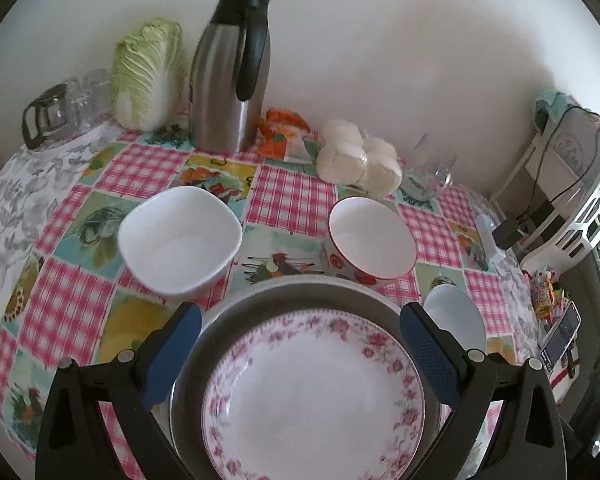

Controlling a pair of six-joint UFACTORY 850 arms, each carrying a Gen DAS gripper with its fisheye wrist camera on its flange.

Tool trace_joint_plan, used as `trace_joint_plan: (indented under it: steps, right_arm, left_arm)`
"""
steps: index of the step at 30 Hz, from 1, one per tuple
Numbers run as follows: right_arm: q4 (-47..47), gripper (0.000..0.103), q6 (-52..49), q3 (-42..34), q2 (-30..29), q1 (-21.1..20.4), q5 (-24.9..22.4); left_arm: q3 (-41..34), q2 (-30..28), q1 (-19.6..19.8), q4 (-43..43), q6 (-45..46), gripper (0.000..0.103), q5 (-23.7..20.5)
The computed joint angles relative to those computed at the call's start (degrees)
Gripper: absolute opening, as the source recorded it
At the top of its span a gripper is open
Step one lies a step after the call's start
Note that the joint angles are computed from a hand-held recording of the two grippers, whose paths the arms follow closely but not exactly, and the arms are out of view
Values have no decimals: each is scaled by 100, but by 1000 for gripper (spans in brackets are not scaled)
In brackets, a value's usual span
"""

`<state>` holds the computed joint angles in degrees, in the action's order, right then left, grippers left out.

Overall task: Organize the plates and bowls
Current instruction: 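Move both tools to the rim of the red-rimmed white bowl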

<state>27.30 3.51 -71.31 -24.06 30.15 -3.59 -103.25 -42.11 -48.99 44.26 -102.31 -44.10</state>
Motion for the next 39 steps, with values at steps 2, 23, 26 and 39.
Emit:
trace_joint_plan:
  steps: [2,23,26,39]
  right_arm:
    - [710,103,-768,-147,-59,-30,-117]
    - [-1134,103,234,-2996,-1450,-210,-1882]
    - [-1566,103,631,-3478,-1813,-205,-2294]
    - [-2364,69,1437,-5273,-3226,-88,-3792]
  left_arm:
    - [-129,-53,118,-356,462,99,-48]
    - [-1529,-546,998,-1401,2279,99,-405]
    - [-1941,-865,1068,-1960,2789,96,-378]
    - [-4386,-2821,1210,-3939,4077,70,-1245]
